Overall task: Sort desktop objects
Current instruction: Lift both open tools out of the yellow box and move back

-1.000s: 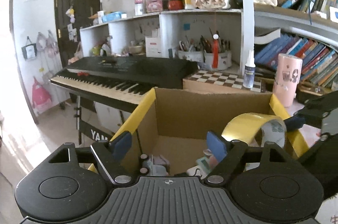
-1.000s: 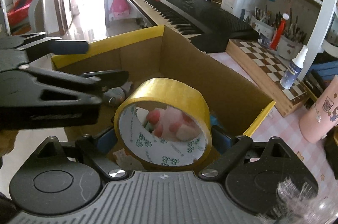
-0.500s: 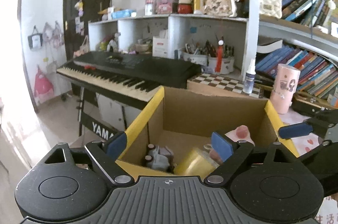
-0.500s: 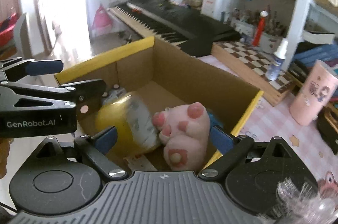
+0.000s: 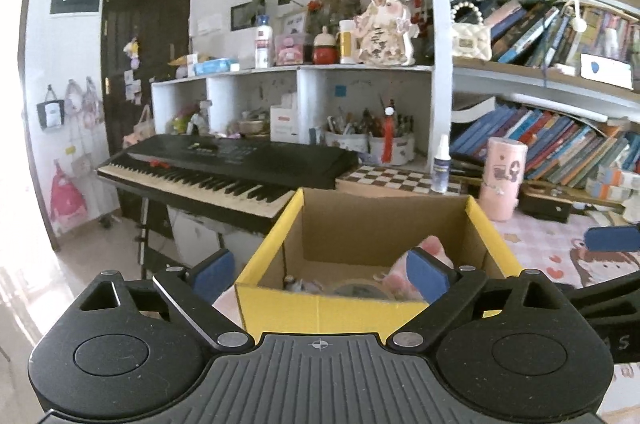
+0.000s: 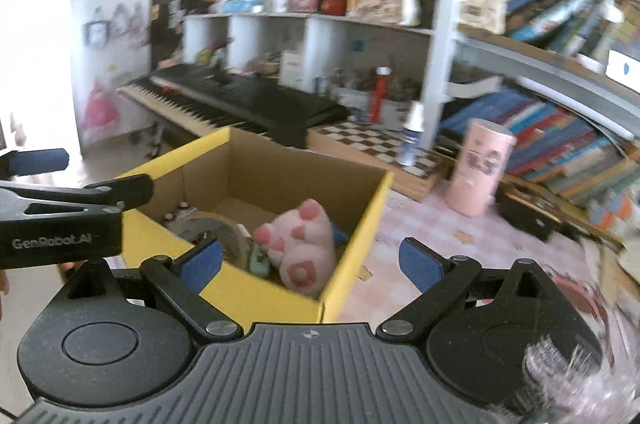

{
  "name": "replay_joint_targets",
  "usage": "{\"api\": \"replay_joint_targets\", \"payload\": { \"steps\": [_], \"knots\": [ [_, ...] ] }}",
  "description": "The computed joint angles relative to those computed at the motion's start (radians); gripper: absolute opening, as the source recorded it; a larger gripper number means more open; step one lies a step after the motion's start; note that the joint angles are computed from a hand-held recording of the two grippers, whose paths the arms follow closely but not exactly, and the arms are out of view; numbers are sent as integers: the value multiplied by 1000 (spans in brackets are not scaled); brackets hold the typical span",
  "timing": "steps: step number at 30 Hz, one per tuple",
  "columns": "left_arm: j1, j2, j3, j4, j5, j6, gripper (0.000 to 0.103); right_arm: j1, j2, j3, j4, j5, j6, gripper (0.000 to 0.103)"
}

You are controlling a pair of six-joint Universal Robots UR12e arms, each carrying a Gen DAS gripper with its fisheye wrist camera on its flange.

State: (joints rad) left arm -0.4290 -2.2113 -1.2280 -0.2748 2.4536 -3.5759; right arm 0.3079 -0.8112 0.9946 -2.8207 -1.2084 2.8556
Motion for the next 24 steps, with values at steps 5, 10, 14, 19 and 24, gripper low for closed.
{"api": "replay_joint_targets", "payload": {
  "steps": [5,10,14,19,24],
  "knots": [
    [-12,30,-55,5,-23,3,95,4,-68,139,-110,-93,92,95],
    [-24,53,-96,-1,-42,6,95,11,-121,242,-167,-186,140,95],
    [-31,67,-119,-14,-60,7,95,15,-156,309,-190,-234,173,95],
    [-37,76,-132,-26,-98,1,96,17,-189,365,-192,-289,214,95],
    [-41,74,-128,-31,-147,17,96,13,-211,396,-162,-340,266,97]
  ]
}}
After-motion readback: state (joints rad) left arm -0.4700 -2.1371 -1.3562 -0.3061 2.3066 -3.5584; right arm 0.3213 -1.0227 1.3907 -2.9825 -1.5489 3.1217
